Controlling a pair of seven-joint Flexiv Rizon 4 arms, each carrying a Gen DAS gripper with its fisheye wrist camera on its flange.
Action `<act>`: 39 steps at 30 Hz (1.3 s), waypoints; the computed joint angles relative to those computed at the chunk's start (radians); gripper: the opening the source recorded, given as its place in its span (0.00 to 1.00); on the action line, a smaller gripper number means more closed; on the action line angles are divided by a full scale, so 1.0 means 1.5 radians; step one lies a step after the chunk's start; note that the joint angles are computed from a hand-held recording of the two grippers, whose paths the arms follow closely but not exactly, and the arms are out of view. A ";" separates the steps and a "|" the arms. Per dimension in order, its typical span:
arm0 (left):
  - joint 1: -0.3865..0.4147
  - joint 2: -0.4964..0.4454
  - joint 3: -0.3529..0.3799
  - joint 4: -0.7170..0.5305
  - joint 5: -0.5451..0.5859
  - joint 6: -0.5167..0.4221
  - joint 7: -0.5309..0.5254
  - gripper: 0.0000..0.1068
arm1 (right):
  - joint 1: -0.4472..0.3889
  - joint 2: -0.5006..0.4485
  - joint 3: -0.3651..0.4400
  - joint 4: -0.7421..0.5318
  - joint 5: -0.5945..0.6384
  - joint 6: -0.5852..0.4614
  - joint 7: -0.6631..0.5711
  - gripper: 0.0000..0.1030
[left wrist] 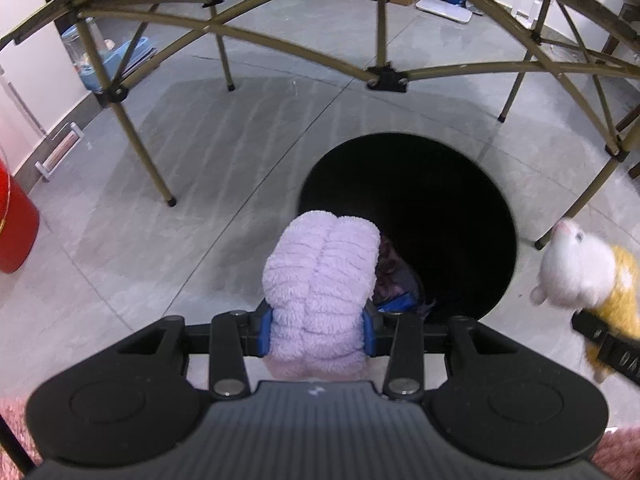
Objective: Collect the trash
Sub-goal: 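Carry the lilac item and plush toy with both tools over the black bin, then open the left tool to drop the lilac fuzzy item into the bin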
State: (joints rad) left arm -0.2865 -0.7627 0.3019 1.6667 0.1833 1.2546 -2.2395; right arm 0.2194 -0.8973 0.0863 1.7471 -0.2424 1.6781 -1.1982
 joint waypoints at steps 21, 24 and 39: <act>0.012 -0.074 -0.047 -0.163 -0.038 -0.071 0.006 0.38 | 0.071 -0.004 -0.117 -0.034 0.024 0.003 0.066 0.48; 0.020 -0.085 -0.060 -0.183 -0.048 -0.078 0.012 0.38 | 0.078 -0.008 -0.134 -0.048 0.023 -0.005 0.075 0.48; 0.047 -0.130 -0.089 -0.251 -0.088 -0.139 0.020 0.38 | 0.067 -0.034 -0.131 -0.107 -0.011 -0.048 0.084 0.48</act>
State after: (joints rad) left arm -0.2162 -0.9580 0.1680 1.2898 0.0512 1.0465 -2.2093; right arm 0.3205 -0.9478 -0.1101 1.5860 -0.2595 1.6059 -1.0716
